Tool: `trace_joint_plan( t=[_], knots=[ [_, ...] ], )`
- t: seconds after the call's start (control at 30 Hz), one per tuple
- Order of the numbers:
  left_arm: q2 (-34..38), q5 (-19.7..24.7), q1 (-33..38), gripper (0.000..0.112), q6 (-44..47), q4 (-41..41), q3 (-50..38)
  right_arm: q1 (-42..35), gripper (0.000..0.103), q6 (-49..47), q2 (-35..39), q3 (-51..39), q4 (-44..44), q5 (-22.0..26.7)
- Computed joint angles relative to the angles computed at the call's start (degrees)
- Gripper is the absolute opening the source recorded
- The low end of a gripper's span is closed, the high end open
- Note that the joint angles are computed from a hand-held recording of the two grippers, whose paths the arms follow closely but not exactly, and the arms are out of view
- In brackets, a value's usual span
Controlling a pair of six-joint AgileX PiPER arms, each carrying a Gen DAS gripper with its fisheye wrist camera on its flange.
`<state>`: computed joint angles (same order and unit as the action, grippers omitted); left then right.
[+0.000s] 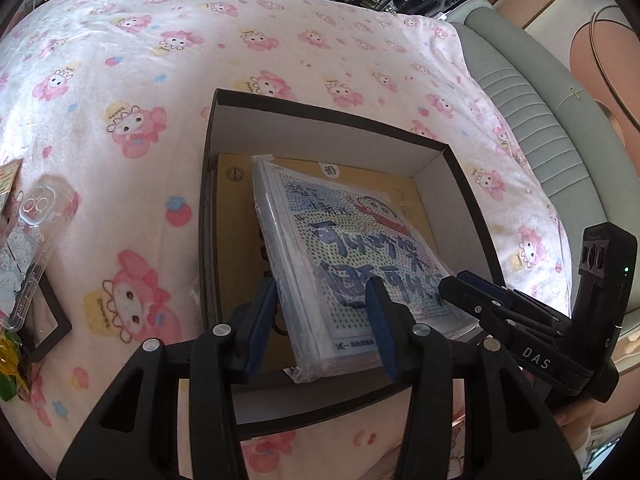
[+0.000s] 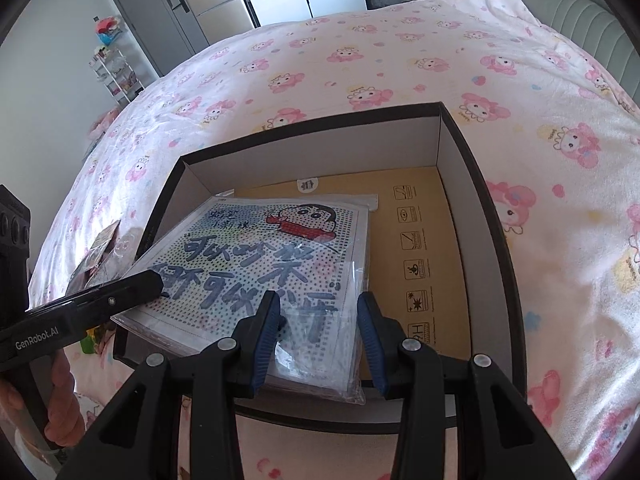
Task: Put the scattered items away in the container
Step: 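Carry the bead-art kit over the open black box with the left gripper, then lower the bead-art kit into the box and open the left gripper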
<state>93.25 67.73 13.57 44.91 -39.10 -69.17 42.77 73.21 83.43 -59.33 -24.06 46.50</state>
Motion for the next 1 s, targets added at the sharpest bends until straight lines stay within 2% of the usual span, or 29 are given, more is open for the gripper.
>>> trace_joint_plan(
  t=[0.23, 0.47, 0.6, 0.73, 0.83, 1.0],
  knots=[
    [0.36, 0.69, 0.82, 0.047, 0.78, 0.47, 0.39, 3.66, 0.037, 7.06, -1.07, 1.41, -3.13, 0.83],
    [1.25, -1.35, -0.81, 0.048, -0.62, 2.35, 1.14, -0.36, 0.037, -6.85, 5.12, -5.29, 3.33, 4.95],
    [0.37, -3.85, -2.85, 0.048, -2.45, 4.69, 1.88, -3.57, 0.037, -11.98, 6.74, -6.2, 6.41, 3.7],
    [-1.13, -8.29, -7.53, 0.048, -6.73, 10.76, 2.91, -5.56, 0.037, -16.76, 9.3, -6.92, 9.5, 2.82],
    [-1.08, -9.75, -9.93, 0.048, -9.33, 13.96, 2.71, -7.68, 0.037, -20.21, 10.41, -7.06, 12.86, 1.88],
    [-2.01, -13.39, -13.46, 0.048, -13.34, 19.22, 4.12, -9.18, 0.037, -24.22, 12.23, -8.3, 15.66, 2.29]
  ],
)
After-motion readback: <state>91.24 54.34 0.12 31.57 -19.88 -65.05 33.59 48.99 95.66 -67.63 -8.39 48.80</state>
